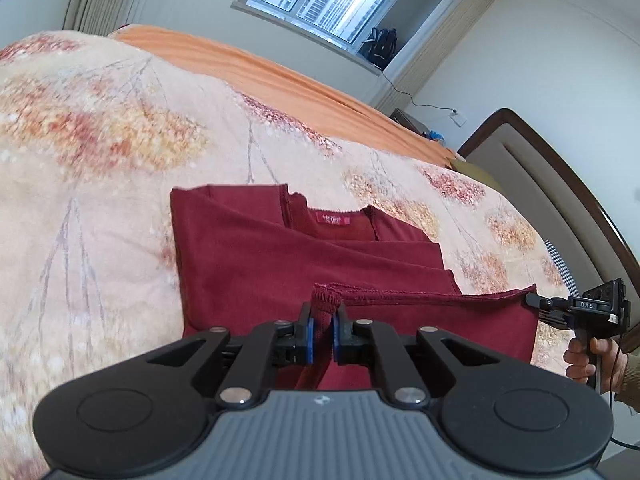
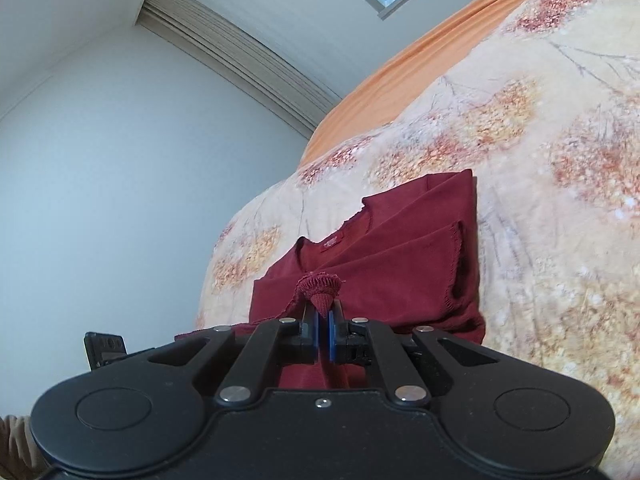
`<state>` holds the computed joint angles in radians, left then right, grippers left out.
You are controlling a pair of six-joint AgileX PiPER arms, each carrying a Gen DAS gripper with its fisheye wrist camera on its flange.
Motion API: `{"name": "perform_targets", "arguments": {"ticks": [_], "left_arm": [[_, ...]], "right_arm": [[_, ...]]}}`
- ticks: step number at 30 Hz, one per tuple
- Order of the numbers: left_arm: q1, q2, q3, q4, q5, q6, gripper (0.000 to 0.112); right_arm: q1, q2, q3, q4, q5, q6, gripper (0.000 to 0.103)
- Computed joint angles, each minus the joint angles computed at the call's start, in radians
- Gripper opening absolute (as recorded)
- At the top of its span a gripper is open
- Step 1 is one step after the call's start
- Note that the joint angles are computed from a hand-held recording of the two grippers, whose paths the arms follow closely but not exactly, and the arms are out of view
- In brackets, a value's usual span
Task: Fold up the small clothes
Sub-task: 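Lift the held edge with both grippers and fold it over toward the collar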
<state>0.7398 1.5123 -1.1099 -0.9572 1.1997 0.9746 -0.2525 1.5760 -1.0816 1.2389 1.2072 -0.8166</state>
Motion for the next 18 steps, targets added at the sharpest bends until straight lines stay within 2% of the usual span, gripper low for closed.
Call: {"name": "perform_targets", "arguments": {"ticks": [7,13,18], "left_arm": [[-0.095,0.111,-0.177,-0.034,-0.065,-0.033,0.008],[-0.159,0.262,-0.343,-0.013,-0.163,-0.139,0.008],[-0.203,0.355,-0.451,0.013,-0.214,-0.190,0.008]], "right_arm": [[0.039,0.084,-0.146,0.043,-0.038,0.026,0.004],[0.118,0.253,-0.365,0.005,-0.116,0.100,0.004],[0.172,0.385,-0.548,-0.040,-0.160,0.175,0.004]]}}
